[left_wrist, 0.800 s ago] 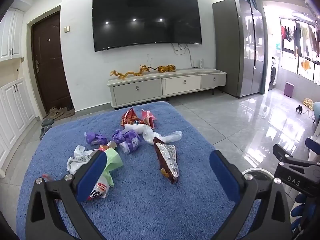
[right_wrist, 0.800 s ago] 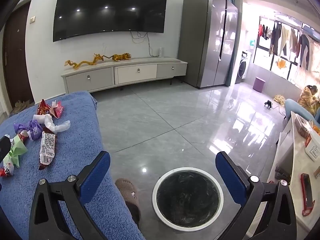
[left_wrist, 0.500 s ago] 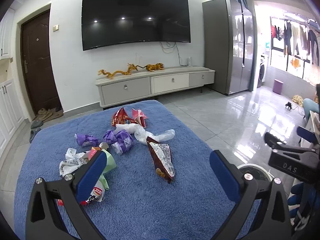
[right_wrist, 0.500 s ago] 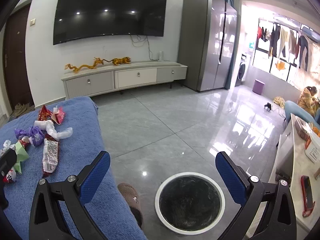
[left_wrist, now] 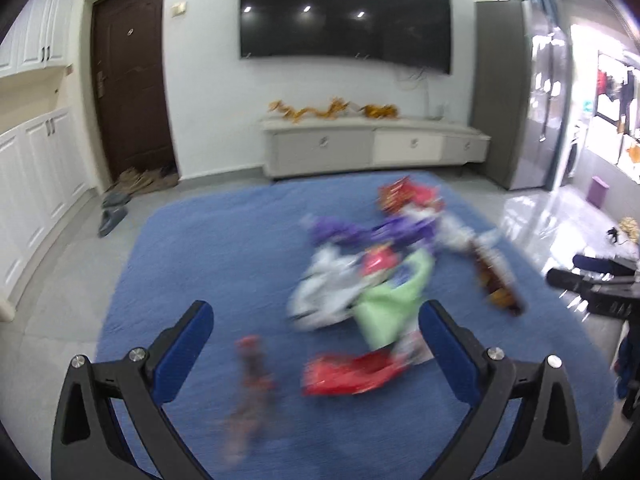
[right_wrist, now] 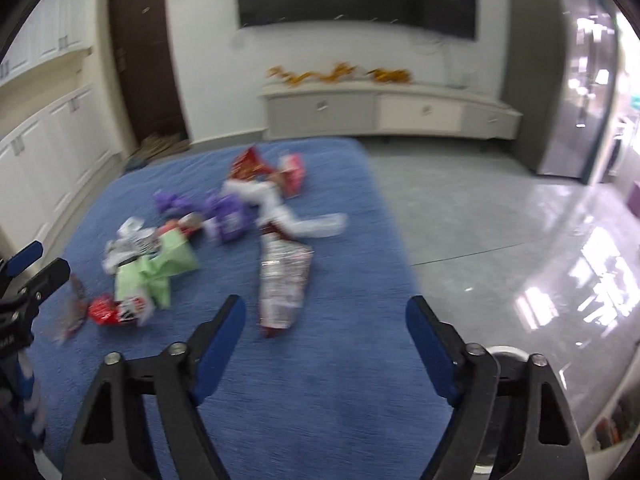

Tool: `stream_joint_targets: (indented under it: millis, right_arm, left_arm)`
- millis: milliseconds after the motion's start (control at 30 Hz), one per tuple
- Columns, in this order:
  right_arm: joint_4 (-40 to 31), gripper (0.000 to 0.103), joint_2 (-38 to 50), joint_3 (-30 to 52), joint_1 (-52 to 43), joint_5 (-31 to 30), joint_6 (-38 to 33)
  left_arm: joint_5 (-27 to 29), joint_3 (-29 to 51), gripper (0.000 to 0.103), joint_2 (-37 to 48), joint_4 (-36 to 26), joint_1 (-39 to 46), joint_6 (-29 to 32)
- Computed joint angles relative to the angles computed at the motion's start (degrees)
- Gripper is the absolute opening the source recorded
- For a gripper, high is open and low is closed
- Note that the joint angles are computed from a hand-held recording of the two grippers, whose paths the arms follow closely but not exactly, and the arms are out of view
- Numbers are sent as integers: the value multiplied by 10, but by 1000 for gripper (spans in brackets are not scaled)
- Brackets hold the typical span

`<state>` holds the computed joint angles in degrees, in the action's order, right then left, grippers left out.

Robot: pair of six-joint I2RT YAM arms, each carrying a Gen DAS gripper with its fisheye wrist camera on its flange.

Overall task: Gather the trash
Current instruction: 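Reach both grippers toward the wrappers on the blue rug, then grasp the brown chocolate wrapper with the right gripper while the left grasps clear plastic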

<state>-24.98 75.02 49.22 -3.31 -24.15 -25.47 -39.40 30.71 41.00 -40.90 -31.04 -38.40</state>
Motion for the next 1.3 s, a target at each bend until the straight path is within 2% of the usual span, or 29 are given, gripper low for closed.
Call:
stream_joint_targets:
  millis: [67, 167, 200, 267, 300, 400, 467, 567, 667, 800, 1000, 1167, 1300]
  right_arm:
    - [26, 75, 32, -1, 41, 32, 0]
    - [1, 73, 75, 32, 71, 28, 19]
    - [-4, 71, 96, 45, 76, 31, 22]
    - [10, 67, 133, 62, 94, 41, 39]
    - [10, 64, 151, 74, 102, 47, 46]
    - [12, 60, 199, 104, 110, 52, 63]
    - [7, 53, 222, 121, 113, 54, 67]
    - [5, 37, 241, 133, 118, 56, 64]
    - [10, 25, 251, 137, 115, 46, 58]
    - [9, 20, 234, 119, 97, 13, 46]
    - [-2, 19, 179, 86, 60, -44, 26]
    - [-24, 19, 128, 68, 2, -91, 6]
    - [-39, 19, 114, 70, -67, -127, -17]
  left_arm:
    - [67, -35, 100, -49, -7, 76, 41]
    - [150, -64, 93, -89, -4, 165, 95]
    - [181, -72, 92, -93, 4, 197, 114]
    - [232, -82, 81, -90, 19, 242, 140]
    - [255, -84, 80, -84, 26, 258, 149]
    - [279, -90, 74, -64, 43, 274, 157]
    - [297, -96, 61, -62, 48, 285, 162]
    - [308, -100, 43, -46, 52, 291, 155]
    - [289, -103, 22, -50, 40, 276, 135]
    - [244, -90, 21, -85, -3, 236, 99]
    - [126, -35, 20, -84, -75, 111, 17]
    - [49, 35, 20, -7, -92, -19, -51]
    - [28, 102, 20, 101, -43, -94, -46]
